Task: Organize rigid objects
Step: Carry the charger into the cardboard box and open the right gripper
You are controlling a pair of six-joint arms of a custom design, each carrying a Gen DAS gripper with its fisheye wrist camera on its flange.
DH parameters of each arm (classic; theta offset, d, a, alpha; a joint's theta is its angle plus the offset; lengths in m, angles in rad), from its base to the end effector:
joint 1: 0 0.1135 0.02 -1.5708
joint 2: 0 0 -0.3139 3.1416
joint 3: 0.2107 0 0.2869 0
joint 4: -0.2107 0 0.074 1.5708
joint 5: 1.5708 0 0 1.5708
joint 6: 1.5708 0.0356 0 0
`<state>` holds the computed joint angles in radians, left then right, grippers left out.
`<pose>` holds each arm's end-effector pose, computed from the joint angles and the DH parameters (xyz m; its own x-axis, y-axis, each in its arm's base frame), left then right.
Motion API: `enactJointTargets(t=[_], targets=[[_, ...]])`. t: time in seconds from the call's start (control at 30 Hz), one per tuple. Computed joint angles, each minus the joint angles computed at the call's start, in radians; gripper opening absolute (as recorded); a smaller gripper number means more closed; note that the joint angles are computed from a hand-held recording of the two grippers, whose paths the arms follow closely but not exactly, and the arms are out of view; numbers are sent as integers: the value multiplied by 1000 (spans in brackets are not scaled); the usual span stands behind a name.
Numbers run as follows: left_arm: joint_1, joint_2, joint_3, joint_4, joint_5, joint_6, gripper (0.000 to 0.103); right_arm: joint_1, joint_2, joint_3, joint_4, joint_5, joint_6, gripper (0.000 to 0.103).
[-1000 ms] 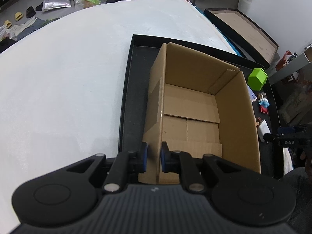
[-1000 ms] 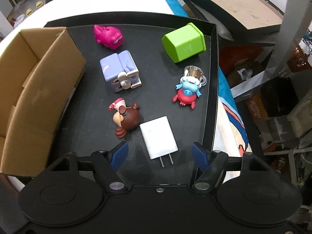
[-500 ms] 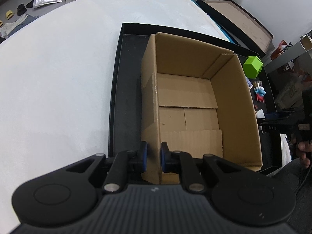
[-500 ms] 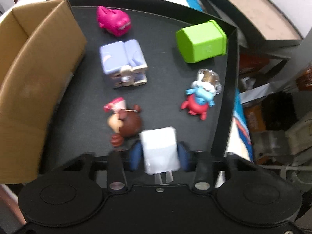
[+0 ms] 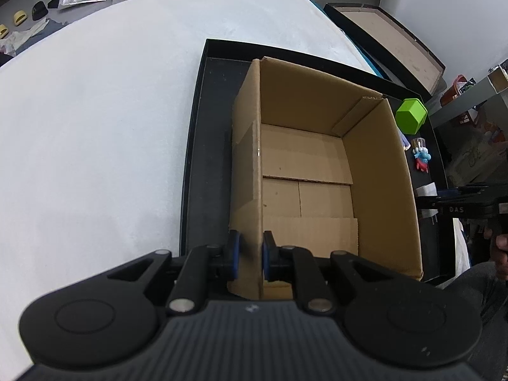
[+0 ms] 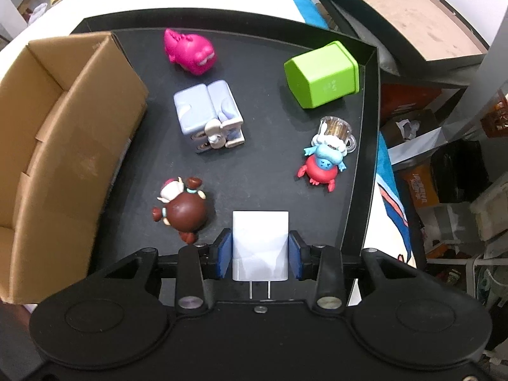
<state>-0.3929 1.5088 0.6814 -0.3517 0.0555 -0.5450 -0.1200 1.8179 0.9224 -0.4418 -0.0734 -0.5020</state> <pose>0.2546 -0.1077 0.1596 -0.9385 -0.1714 -0.2999 -0.0990 0.9653 -0.2418 0.3422 -0.0386 0.1299 -0.8960 -0.3753 -0.2372 -0.3748 0.9258 -0.0488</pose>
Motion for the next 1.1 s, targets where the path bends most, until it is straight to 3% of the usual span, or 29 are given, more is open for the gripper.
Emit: enactJointTargets(t=[0.27,0.67,1.1], targets=[[3,-17,-15,13,2,-7,13,22,-75,-11,-55,-6,89,36],[14,-22,-21,18,19,-1,14,83,-228,-8,-112,-103,202,37],[29,-25,-35,42,35,0,14,213,-256,68,-119,-155,312,37]])
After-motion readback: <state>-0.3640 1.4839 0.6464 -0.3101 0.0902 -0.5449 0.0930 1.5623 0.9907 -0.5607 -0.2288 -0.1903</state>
